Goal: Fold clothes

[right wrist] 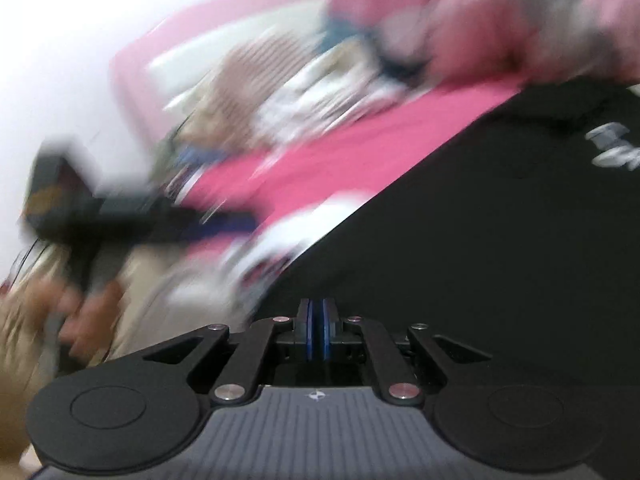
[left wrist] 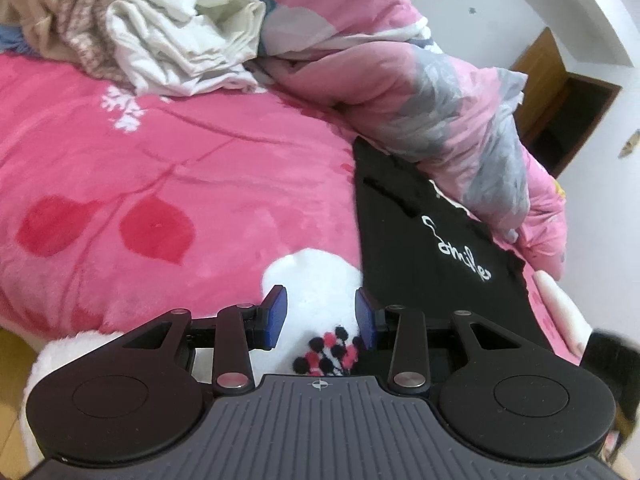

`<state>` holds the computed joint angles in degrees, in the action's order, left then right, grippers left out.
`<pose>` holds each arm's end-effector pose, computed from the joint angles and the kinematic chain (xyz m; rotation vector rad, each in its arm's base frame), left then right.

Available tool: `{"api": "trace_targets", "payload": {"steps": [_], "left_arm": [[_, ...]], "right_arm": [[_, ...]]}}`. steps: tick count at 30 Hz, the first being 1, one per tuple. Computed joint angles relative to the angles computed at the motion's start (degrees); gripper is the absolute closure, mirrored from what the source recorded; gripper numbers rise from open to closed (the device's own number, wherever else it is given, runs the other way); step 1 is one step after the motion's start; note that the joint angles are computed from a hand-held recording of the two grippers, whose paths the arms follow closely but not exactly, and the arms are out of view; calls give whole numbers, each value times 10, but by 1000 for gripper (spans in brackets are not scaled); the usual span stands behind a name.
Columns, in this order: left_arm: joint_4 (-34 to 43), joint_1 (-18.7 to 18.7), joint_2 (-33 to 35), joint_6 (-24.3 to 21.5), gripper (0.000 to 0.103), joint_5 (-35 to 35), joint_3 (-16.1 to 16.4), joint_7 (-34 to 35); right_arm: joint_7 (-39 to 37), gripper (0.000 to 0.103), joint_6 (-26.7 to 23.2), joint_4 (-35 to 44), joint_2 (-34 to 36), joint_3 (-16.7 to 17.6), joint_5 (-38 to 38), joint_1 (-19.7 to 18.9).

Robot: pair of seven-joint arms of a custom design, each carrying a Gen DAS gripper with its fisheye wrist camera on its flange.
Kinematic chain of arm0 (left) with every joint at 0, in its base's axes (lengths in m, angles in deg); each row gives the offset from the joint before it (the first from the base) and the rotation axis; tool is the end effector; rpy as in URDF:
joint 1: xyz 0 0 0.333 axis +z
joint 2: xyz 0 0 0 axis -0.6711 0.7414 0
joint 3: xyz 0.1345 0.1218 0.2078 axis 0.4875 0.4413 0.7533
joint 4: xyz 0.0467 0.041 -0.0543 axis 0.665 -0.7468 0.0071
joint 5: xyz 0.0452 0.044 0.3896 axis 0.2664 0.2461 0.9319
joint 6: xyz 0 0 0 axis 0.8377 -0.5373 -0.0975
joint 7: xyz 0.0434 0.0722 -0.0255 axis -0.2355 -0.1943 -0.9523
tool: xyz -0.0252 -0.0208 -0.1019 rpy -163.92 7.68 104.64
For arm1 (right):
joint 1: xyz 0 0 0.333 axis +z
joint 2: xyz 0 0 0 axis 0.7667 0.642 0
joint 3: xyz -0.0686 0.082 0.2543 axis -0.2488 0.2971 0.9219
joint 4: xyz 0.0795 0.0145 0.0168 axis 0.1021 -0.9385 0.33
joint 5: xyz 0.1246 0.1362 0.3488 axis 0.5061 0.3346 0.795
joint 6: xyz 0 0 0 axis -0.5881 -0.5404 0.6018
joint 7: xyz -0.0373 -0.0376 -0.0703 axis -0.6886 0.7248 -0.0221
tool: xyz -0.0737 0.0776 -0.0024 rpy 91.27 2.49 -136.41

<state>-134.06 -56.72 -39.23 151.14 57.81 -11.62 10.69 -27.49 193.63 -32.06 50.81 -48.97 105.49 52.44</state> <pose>0.5203 -0.2986 0.4601 -2.1492 1.0400 -1.2238 0.6807 0.1773 0.4559 -2.0705 0.5787 0.2461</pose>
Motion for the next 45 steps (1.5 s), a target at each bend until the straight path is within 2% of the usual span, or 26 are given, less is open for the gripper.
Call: {"api": "trace_targets", "payload": {"steps": [2,4,6,9,10,13,17,18,20,23,26,28,29,32,33,35,36,39,42,45], "left_arm": [[-1,1,2,2,66,4,2,2],[-5,3,2,7,66,8,4,-1],[-9,5,-2,14,66,22,5,-16],[-10,10,-5,20,66,41,6,-32],[-7,11,-3,23,66,48,6,-35],[9,15,7,36,66,69,9,-42],[56,16,44,65,66,69,17,-12],[71,15,56,73,66,62,20,2],[108,11,86,87,66,30,26,49],[175,7,147,113,66,-62,26,162],[233,26,213,136,66,-186,-6,301],[261,38,248,123,66,-258,-33,372],[277,43,267,115,66,-291,-46,406],[264,26,266,155,67,-306,-12,380],[257,25,263,168,67,-318,-6,375],[254,31,262,170,66,-352,-11,398],[260,35,263,156,67,-370,-21,425],[296,37,267,91,66,-414,-42,516],[327,25,267,69,66,-439,-37,569],[387,3,296,52,54,-460,-21,599]], "right_arm": [[-41,98,-51,-39,-23,12,-18,-6],[-105,98,-41,-78,-55,-2,-15,10],[-89,98,3,-68,-49,-8,4,22],[-11,98,71,1,-2,-15,26,38],[-10,98,63,0,-1,-2,12,29],[-18,98,28,-4,-2,6,-2,23],[-76,98,-21,-73,-50,6,12,6],[-71,98,-5,-74,-52,1,28,6],[7,98,27,-29,-21,-10,68,-1],[144,98,74,49,37,-15,90,-19],[223,98,109,60,53,-22,68,-40],[251,100,151,26,36,-26,65,-59],[258,101,196,1,19,-31,69,-66],[297,100,325,-38,-3,-52,69,-81],[328,100,353,-35,1,-61,59,-86],[378,100,366,-32,3,-62,60,-108],[372,100,374,-39,-2,-56,68,-121],[338,98,401,-56,-18,-42,72,-129],[290,98,372,-62,-30,-25,104,-143],[254,98,344,-49,-26,-20,118,-135]]}}
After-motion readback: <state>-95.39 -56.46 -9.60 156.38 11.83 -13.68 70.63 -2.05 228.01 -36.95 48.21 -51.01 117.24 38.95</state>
